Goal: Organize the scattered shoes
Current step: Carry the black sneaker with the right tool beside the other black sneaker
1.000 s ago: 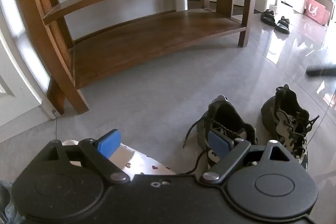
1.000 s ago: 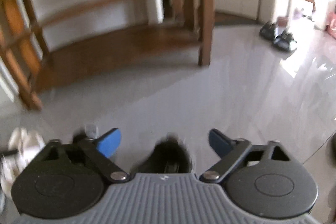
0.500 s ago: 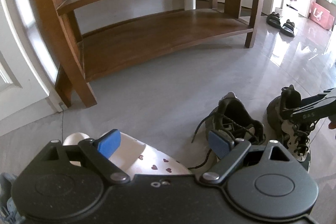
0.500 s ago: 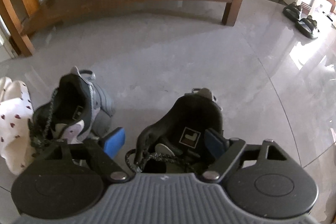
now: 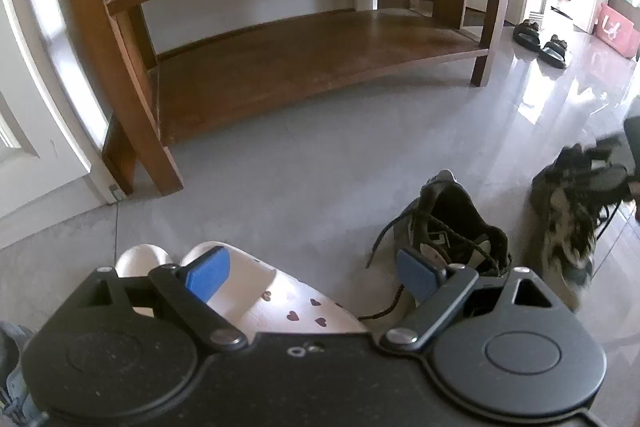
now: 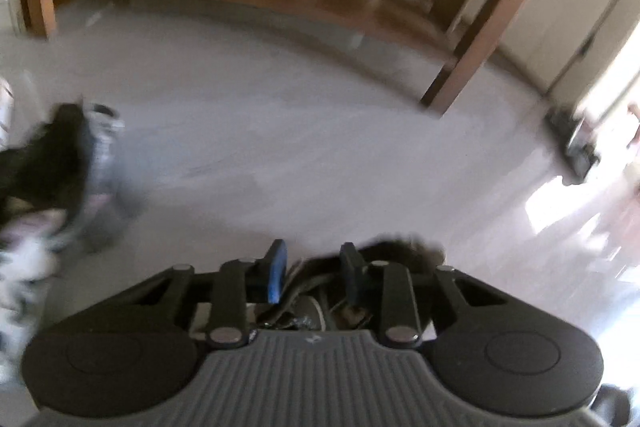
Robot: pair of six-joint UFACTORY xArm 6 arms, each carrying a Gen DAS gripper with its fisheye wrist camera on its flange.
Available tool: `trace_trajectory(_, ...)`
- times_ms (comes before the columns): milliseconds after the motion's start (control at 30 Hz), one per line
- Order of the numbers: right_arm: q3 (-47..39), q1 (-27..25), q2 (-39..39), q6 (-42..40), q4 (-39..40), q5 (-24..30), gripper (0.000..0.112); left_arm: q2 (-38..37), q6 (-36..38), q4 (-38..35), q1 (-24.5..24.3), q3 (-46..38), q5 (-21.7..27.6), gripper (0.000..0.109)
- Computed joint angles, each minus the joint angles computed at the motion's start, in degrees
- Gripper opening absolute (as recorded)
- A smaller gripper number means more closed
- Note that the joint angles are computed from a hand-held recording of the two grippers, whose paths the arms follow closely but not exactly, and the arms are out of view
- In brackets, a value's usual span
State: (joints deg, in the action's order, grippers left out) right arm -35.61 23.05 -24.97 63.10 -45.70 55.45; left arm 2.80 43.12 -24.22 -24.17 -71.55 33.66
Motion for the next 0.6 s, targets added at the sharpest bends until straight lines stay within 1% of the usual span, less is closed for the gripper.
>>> trace_trajectory(33, -0.3, -0.9, 0.4, -0.6, -1.0, -0.1, 0.015, -0.1, -0.1, 0.3, -0.1, 0.1, -0.1, 0.091)
trace_trajectory(100, -1.1, -3.8, 1.0, -0.3, -1.0, -2.5, 0.015, -0.1, -0.5, 0.8, -0.1, 0.2, -0.4, 0.091)
trace_trajectory(200, -2.7, -6.4, 2.1, 3.0, 1.1, -4.5, 0.017, 0.0, -1.3, 0.8, 0.2, 0.0, -0.3, 0.091)
trace_trajectory(233, -2.7, -6.9, 1.4, 5.9, 2.0, -4.9, 0.018, 0.3, -1.6, 0.6, 0.3, -0.4, -0.1, 0.091)
trace_trajectory(267, -2.0, -7.0, -0.4, 10.5, 3.2, -5.1, 0.022, 0.6, -1.9, 0.4, 0.5, -0.8, 0.1, 0.091)
trace_trajectory(300, -1.3, -7.0, -2.1, 14.6, 4.3, -4.7, 0.047, 0.9, -2.3, 0.2, 0.6, -1.2, 0.4, 0.091)
trace_trajectory(333, -0.6, -6.7, -3.7, 18.4, 5.3, -3.9, 0.076, 1.2, -2.6, -0.1, 0.8, -1.6, 0.6, 0.091)
trace_trajectory(367, 1.0, -6.1, -6.7, 23.9, 6.3, -2.7, 0.084, 1.5, -3.0, -0.1, 0.8, -1.8, 0.8, 0.091)
trace_trajectory(400, 2.7, -5.5, -10.0, 27.4, 7.6, -1.5, 0.084, 1.9, -3.2, 0.0, 0.8, -2.1, 1.0, 0.091)
trace_trajectory(467, 4.4, -5.2, -12.4, 28.6, 10.5, -0.2, 0.084, 2.6, -3.4, 0.2, 0.6, -2.5, 1.4, 0.091)
trace_trajectory(533, 6.7, -6.9, -14.1, 28.8, 14.3, -1.7, 0.084, 2.6, -3.6, 0.4, 0.1, -2.3, 1.7, 0.091)
trace_trajectory(600, 7.8, -9.5, -13.2, 29.1, 16.4, -4.2, 0.084, 2.3, -2.6, 0.0, -0.2, -1.9, 1.8, 0.091)
